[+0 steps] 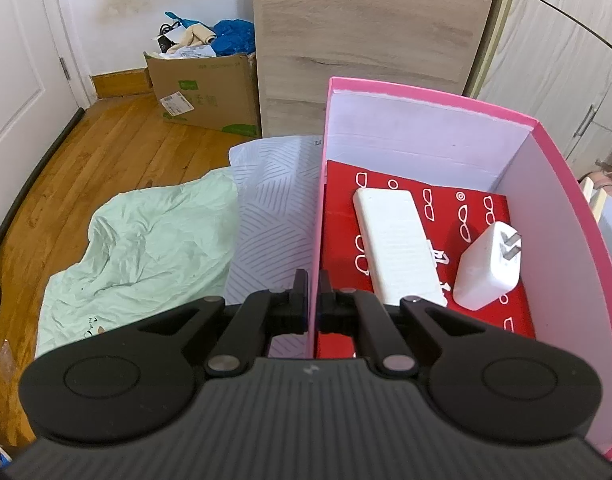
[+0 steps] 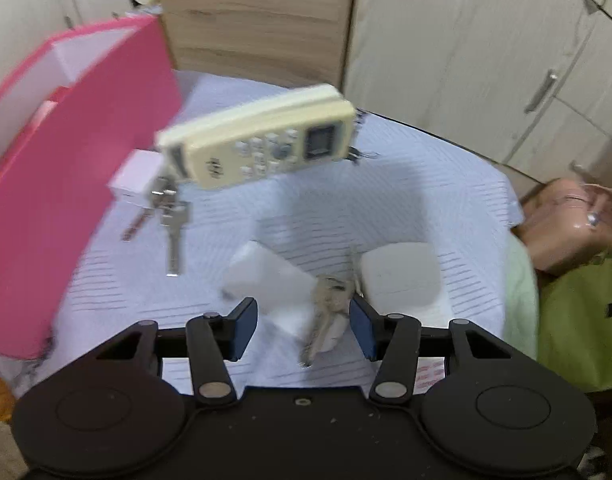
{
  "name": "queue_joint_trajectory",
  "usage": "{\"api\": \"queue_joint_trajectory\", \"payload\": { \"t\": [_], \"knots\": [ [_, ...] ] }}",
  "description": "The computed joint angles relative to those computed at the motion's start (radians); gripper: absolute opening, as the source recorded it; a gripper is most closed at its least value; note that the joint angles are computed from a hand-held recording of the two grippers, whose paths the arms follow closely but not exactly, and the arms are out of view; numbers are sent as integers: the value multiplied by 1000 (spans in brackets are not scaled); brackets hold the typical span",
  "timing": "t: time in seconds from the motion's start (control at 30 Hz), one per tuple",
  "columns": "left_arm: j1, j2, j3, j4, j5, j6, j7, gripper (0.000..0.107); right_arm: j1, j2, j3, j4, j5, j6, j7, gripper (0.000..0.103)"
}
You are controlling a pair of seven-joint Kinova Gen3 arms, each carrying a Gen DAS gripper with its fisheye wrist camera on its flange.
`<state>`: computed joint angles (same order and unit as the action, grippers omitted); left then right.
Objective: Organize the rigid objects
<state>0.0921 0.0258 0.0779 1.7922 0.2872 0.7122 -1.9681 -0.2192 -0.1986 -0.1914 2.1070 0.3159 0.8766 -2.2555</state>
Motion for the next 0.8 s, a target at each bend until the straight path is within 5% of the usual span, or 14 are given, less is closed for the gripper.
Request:
{"api": "queue_joint_trajectory", "payload": {
  "t": [0.2,0.27,0.3,0.37,0.53,0.8],
  "knots": [
    [2,-3,0,2,-6,-2,5,3,43,-9,16,22,-23,-63,-80,52],
    [1,-3,-1,1,-4,1,1,3,60,-16,-3,24,-4,-60,-123,25],
    [2,-3,-1,2,-5,-1,3,3,49,-19,15,25,-15,-64,-119,24],
    [2,-3,-1,1,-4,1,3,3,63,-42,14,36,-27,-83,-129,7],
    [2,-2,-1,0,-5,1,5,3,74,-129,41,61,-97,-137,-87,2],
    [3,-2,0,0,-6,2,7,3,102,-252,-22,40,-150,-176,-55,1]
  ]
}}
